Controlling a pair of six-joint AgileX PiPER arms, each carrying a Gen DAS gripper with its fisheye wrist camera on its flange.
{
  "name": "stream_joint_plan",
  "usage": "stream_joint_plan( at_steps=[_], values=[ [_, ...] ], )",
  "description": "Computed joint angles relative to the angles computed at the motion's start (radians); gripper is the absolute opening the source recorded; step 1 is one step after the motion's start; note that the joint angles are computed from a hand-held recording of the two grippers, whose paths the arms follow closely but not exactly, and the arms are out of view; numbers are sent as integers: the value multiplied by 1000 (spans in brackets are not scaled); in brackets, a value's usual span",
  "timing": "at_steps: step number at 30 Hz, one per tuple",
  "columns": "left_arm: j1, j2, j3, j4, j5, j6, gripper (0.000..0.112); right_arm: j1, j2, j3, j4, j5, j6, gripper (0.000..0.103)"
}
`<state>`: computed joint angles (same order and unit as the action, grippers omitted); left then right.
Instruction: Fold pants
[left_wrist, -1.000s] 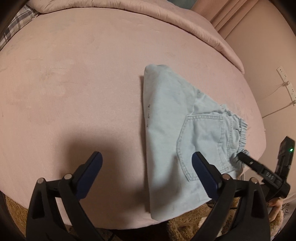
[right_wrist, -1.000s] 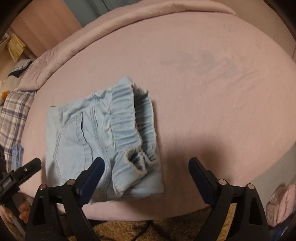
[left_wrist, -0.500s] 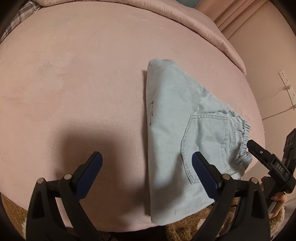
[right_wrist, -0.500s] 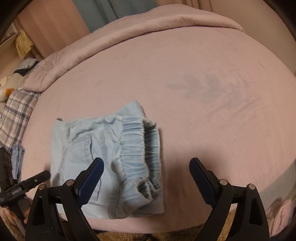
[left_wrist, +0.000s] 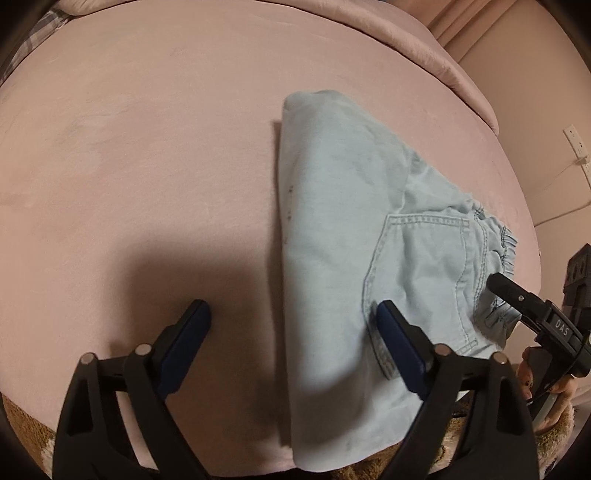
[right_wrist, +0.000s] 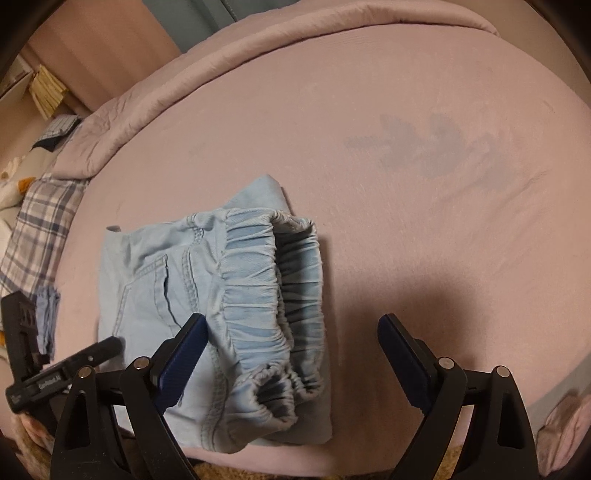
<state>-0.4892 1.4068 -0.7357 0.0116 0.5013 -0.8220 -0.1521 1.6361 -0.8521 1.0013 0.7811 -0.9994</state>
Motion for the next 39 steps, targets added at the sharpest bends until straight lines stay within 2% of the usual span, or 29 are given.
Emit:
stream_joint_plan(
  at_steps=[3,4,6,8,9,12,13,14,15,17,19,23,26,30,39],
  values=[
    [-8,20,-13,-4,-16,8,80,-10,42,-17,31,38,-30,93],
    [-9,29,-19,-19,-25,28,74,-18,45,-11,48,46,-58,92],
    [-12,37,-21,-43,-42,55,67,-15,52,-6,81,56,-104,81],
    [0,46,-20,-117,-69,133,55,-14,59,-3,108,72,-138,71],
    [6,53,-21,-147,-77,159,54,-10,67,-8,117,86,-147,65],
    [2,61,-30,-136,-76,141,46,-1,56,-2,116,86,-146,50],
    [-3,57,-32,-119,-74,124,39,1,47,2,117,82,-152,47],
    [-8,48,-29,-107,-75,107,33,2,31,13,126,84,-160,39],
    [-7,41,-25,-112,-77,110,31,14,19,17,131,75,-158,36],
    [-16,25,-23,-98,-75,89,23,26,-27,37,124,53,-150,35],
    [-30,-6,-16,-73,-71,54,22,33,-49,37,123,47,-141,35],
    [-54,-68,-16,37,-34,-70,22,23,-108,39,137,85,-159,34],
    [-43,-144,0,59,-12,-97,22,52,-147,31,132,69,-140,34],
    [-41,-229,14,175,35,-198,22,104,-155,-10,142,59,-129,34],
    [73,-239,10,204,41,-155,22,264,-122,-108,69,-57,-39,35]
  ],
)
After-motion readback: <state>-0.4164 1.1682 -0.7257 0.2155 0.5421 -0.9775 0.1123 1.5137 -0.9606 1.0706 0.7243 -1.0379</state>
